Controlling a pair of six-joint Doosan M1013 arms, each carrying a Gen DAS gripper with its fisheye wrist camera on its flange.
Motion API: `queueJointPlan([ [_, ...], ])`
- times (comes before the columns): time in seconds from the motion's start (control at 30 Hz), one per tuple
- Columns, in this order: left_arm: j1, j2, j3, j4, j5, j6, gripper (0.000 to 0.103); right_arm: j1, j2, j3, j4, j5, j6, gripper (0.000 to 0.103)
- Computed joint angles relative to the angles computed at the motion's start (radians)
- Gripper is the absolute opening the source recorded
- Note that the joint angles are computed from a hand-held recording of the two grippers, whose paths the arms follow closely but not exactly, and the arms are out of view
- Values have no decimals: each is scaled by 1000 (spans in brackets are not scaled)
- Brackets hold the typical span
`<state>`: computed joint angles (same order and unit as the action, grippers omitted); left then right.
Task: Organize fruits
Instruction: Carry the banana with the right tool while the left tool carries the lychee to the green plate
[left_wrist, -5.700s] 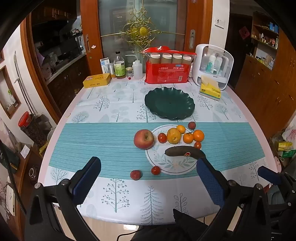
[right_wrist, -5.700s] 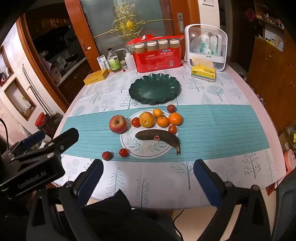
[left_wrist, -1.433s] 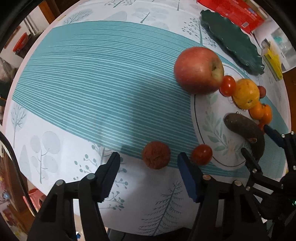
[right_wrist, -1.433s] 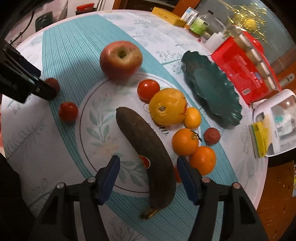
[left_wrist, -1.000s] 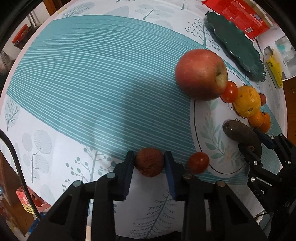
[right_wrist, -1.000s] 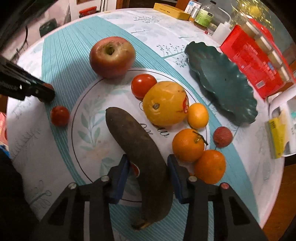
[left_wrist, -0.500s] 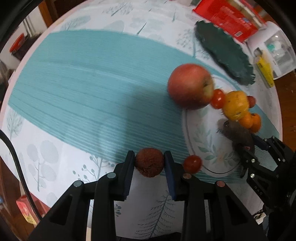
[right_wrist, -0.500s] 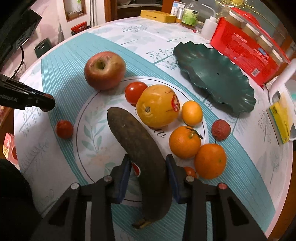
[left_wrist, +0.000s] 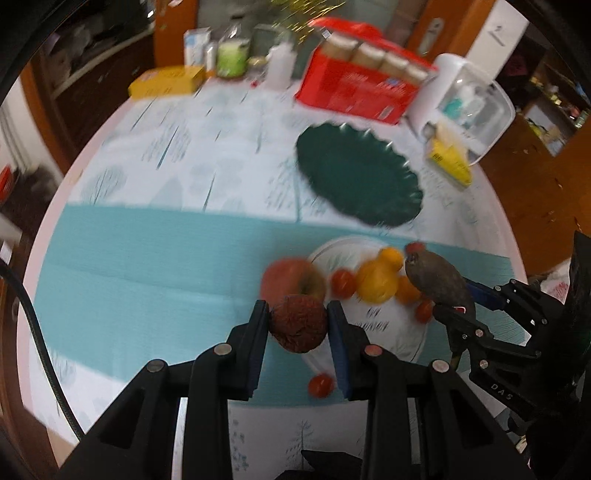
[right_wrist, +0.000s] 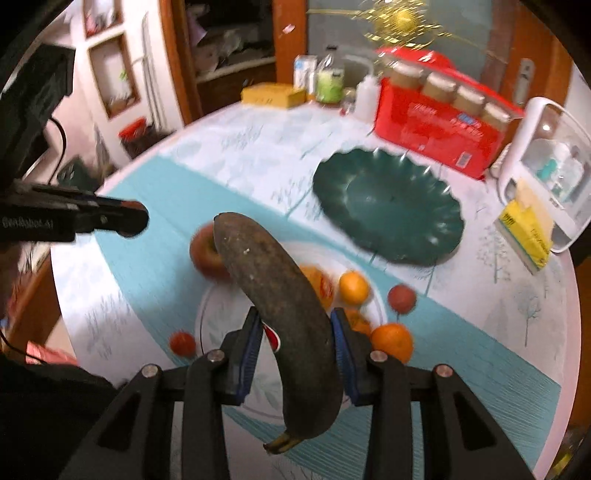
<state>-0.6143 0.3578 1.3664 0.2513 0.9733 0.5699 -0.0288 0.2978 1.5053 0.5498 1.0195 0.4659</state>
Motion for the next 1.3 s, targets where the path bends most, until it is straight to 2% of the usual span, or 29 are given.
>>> queueJointPlan([
  [0.27,36,57,-100,5,-51,84,30,-1,48,-107,22,-10,258,37],
  [0.4,58,105,-168,-7,-45,130,30,-1,95,-175,14,-7,369,38],
  [0.63,93,192,-286,-44,-54,198,30,-5,202,-308,3,52,556,38],
  [0.83,114,277,-403,-67,-28,234,30,-5,297,-416,-12,90,725,38],
  [1.07,134,369,-518,-108,37,268,30,-4,385,-520,-21,116,862,38],
  [1.23,150,417,-564,-166,73,294,30,2,429,-570,-42,124,934,38],
  [1.3,163,433,-575,-229,76,308,30,4,446,-591,-53,135,959,38],
])
